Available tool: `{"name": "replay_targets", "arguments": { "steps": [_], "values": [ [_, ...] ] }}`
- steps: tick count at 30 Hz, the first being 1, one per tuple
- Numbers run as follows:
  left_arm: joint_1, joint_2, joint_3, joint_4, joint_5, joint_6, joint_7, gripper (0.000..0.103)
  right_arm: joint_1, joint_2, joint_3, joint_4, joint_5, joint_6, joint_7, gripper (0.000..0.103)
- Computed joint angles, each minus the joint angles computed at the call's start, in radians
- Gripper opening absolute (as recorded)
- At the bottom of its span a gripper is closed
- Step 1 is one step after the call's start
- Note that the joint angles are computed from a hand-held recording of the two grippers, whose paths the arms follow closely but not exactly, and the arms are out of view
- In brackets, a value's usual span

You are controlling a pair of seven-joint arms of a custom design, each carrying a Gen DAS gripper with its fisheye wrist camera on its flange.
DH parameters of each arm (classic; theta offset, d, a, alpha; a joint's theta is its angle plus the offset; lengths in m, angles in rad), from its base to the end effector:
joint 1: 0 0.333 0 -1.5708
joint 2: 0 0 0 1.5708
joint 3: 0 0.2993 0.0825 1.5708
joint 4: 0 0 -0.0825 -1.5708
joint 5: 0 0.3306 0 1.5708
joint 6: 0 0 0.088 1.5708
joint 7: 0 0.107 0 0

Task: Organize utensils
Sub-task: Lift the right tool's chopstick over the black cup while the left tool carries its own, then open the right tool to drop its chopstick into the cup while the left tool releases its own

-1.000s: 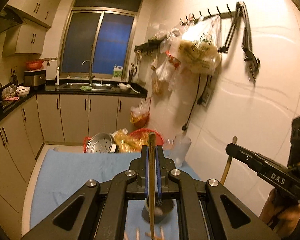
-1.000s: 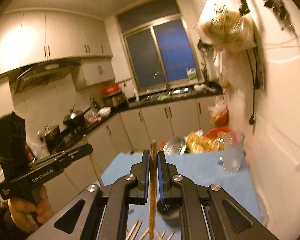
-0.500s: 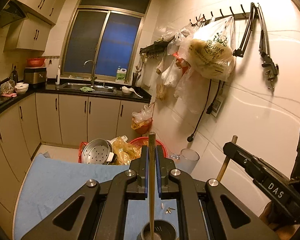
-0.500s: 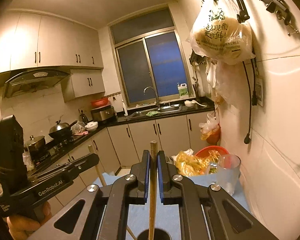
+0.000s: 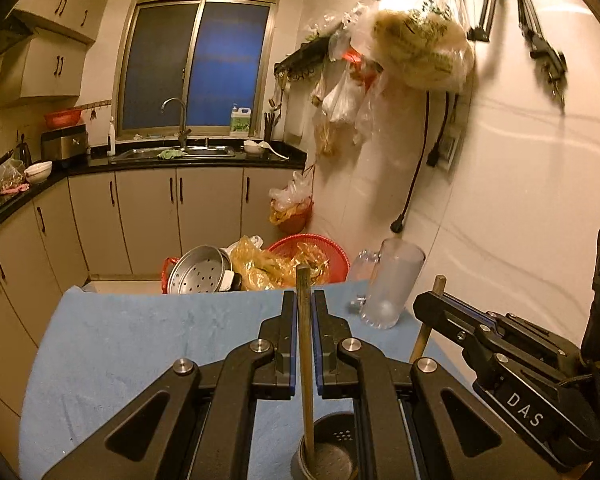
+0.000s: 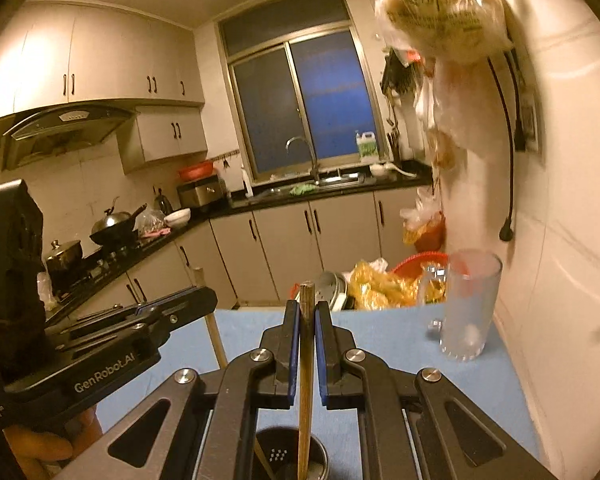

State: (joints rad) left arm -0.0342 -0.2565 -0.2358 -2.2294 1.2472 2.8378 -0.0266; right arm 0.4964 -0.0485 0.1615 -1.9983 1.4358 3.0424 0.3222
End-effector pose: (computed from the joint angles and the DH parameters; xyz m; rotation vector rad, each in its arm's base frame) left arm 0.4344 -0.1811 0.5484 -1.7236 1.3558 -0.9808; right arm 0.4543 0.2568 0.5575 -1.7262 0.9755 -0.3863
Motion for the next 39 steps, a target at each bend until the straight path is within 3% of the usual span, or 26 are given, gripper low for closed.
{"name": "replay_targets", "arguments": {
  "steps": [14,16,19,22,24,27,29,32,39],
  "values": [
    [-0.041,0.003,-0.023,-0.012,0.048,-0.087,-0.01,0.008,0.0,-0.034,-0.004,-0.068,0.051,0.002,-0.041,0.012],
    [-0.048,-0.003,-0.024,-0.017,0.035,-0.1,0.0,0.017,0.002,-0.05,-0.004,-0.08,0.047,0.007,-0.031,0.012],
    [-0.05,-0.026,-0.033,-0.036,0.046,-0.117,-0.025,0.045,0.006,-0.067,-0.006,-0.093,0.035,0.024,-0.01,0.016],
    [-0.059,-0.053,-0.04,-0.059,0.041,-0.141,-0.031,0.051,0.013,-0.101,-0.011,-0.118,0.046,0.036,-0.015,0.02],
    [-0.067,-0.072,-0.046,-0.074,0.019,-0.164,-0.013,0.062,0.016,-0.126,-0.015,-0.14,0.043,0.04,-0.008,0.027],
    [-0.077,-0.108,-0.059,-0.102,0.001,-0.199,0.0,0.068,0.021,-0.169,-0.023,-0.179,0.038,0.04,0.006,0.041],
    [-0.088,-0.14,-0.068,-0.128,-0.02,-0.225,0.013,0.073,0.027,-0.197,-0.029,-0.204,0.04,0.036,0.011,0.059],
    [-0.101,-0.187,-0.087,-0.165,-0.039,-0.263,0.027,0.079,0.029,-0.239,-0.033,-0.25,0.011,0.031,0.05,0.066],
    [-0.141,-0.268,-0.11,-0.229,-0.094,-0.307,0.077,0.079,0.054,-0.33,-0.042,-0.351,-0.017,0.022,0.102,0.069]
  ]
}}
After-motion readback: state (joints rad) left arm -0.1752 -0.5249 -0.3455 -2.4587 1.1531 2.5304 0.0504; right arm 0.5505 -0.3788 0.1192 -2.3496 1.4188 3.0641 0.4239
